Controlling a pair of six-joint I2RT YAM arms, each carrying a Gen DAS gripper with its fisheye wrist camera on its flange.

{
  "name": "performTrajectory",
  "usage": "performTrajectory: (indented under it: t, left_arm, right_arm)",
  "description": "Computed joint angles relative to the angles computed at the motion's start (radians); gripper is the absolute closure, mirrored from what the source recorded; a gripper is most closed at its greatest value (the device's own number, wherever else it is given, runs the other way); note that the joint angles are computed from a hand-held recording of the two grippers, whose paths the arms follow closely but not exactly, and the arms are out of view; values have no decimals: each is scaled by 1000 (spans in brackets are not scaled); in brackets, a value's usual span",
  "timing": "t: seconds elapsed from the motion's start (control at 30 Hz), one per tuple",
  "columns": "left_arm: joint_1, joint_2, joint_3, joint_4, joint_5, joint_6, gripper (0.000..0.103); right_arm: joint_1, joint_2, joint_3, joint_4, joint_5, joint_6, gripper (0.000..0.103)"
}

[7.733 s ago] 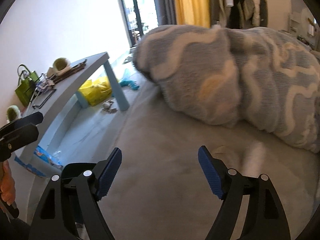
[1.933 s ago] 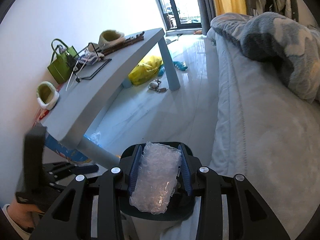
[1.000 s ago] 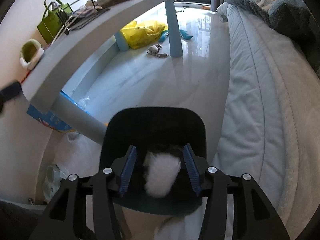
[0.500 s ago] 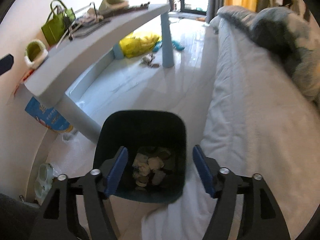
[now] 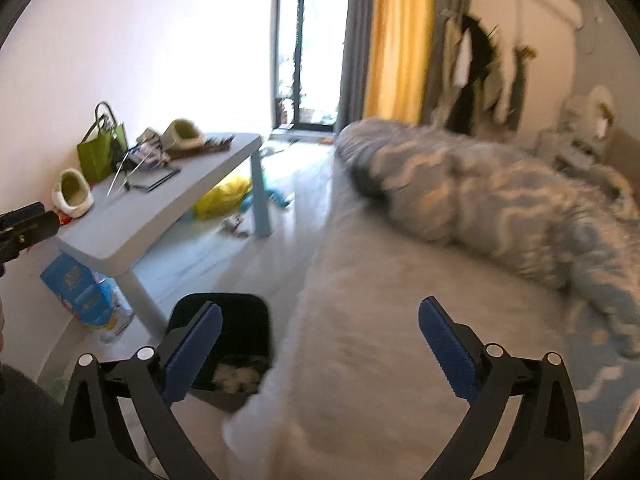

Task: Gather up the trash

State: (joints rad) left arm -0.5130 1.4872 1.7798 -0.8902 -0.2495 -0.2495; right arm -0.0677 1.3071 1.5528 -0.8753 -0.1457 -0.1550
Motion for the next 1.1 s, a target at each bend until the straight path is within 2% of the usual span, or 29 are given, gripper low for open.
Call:
performTrajectory:
  t: [0.1, 0.27, 0.53, 0.63, 0.77, 0.83, 1.1]
  left_arm:
    - [-46, -36, -20, -8, -22, -28, 3]
    - [-134, -84, -61, -13, -89, -40, 3]
    - [-273, -163, -195, 5, -187, -115, 3]
    - [-306, -180, -250, 18, -210, -140, 3]
    - [-315, -203, -305, 41, -213, -182, 3]
    - [-314, -219, -321, 58, -210, -198, 3]
    - [-342, -215, -325, 59, -231, -177, 3]
  right_arm:
    - [-108, -109, -41, -16, -58, -53, 3]
    - [-349, -236, -106, -44, -218, -184, 3]
    - [-722, -303, -142, -163, -484, -318, 3]
    - [-770, -309, -156, -192, -506, -353, 3]
    - [-864, -319, -172, -216, -612, -388, 3]
    - [-868, -326, -185, -223, -622, -397, 3]
    - [-910, -316, -176, -271, -684, -455, 3]
